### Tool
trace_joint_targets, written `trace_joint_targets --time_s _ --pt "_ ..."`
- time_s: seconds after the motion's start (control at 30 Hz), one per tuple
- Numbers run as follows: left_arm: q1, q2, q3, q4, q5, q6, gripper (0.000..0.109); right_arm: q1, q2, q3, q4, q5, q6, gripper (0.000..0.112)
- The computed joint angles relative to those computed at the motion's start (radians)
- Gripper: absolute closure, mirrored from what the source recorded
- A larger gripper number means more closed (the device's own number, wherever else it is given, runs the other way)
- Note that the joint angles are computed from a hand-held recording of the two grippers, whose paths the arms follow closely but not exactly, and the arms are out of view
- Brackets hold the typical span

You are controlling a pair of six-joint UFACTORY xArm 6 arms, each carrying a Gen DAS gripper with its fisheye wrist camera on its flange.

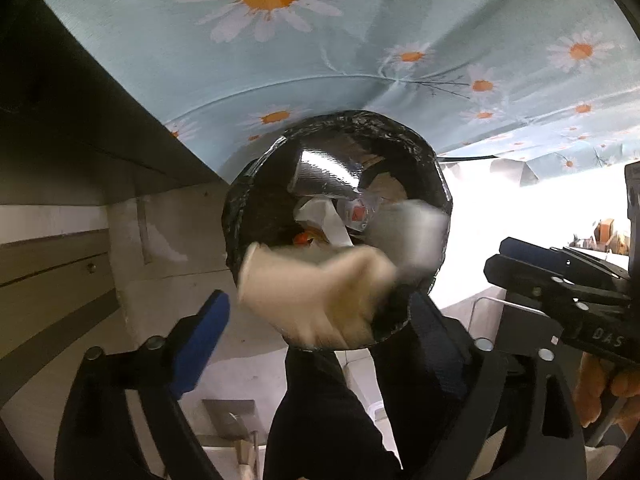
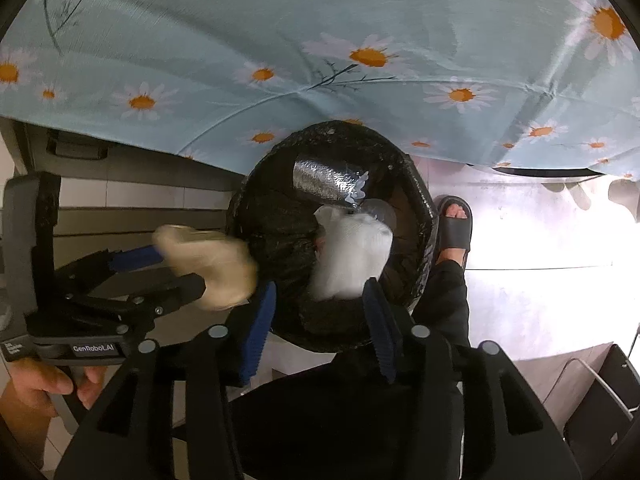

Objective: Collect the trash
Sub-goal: 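Open both grippers to drop the paper bag and cloth into the bin, then raise both grippers from the bin back over the counter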

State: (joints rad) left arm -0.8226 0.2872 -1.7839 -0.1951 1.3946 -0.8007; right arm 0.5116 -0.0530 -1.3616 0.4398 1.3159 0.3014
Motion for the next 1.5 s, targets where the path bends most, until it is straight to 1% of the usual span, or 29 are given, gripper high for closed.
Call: trace_joint_targets --time_s 0.33,0.53,0.73,0.8,0.97,1.0,1.07,1.2,1.4,1.5 --pt "0.003 -0.022 0.016 0.030 -0.005 -0.042 0.019 -0.010 -0.012 -0.017 -0.016 0.007 0.013 0.064" --pt "0.001 -0.034 0.002 0.054 -0.002 -0.059 0.019 -0.001 -0.022 -0.038 -0.035 0.002 0.025 0.064" --pt "0.005 -0.038 -0.031 0.076 -0.002 -0.064 0.019 0.004 -0.023 -0.091 -0.055 0.015 0.040 0.064" --pt "0.003 -0.035 -0.056 0.087 0.007 -0.061 0.019 0.009 -0.023 -0.115 -0.065 0.019 0.046 0.061" --pt "0.001 -0.048 -0.101 0.123 0.016 -0.060 0.019 0.018 -0.014 -0.190 -0.092 0.029 0.061 0.061" --pt "0.001 -0.054 -0.105 0.126 0.012 -0.061 0.019 0.022 -0.011 -0.210 -0.100 0.031 0.065 0.060" --pt "0.004 -0.079 -0.090 0.126 -0.022 -0.051 0.019 0.027 0.000 -0.250 -0.118 0.040 0.076 0.059" --pt "0.005 -0.099 -0.110 0.143 -0.029 -0.040 0.019 0.044 0.020 -0.339 -0.155 0.041 0.089 0.059" --pt "0.006 -0.076 -0.226 0.191 0.012 -0.001 0.019 0.062 0.068 -0.471 -0.188 0.046 0.098 0.059" --pt "0.011 -0.066 -0.280 0.209 0.015 0.016 0.019 0.068 0.096 -0.543 -0.207 0.050 0.099 0.059"
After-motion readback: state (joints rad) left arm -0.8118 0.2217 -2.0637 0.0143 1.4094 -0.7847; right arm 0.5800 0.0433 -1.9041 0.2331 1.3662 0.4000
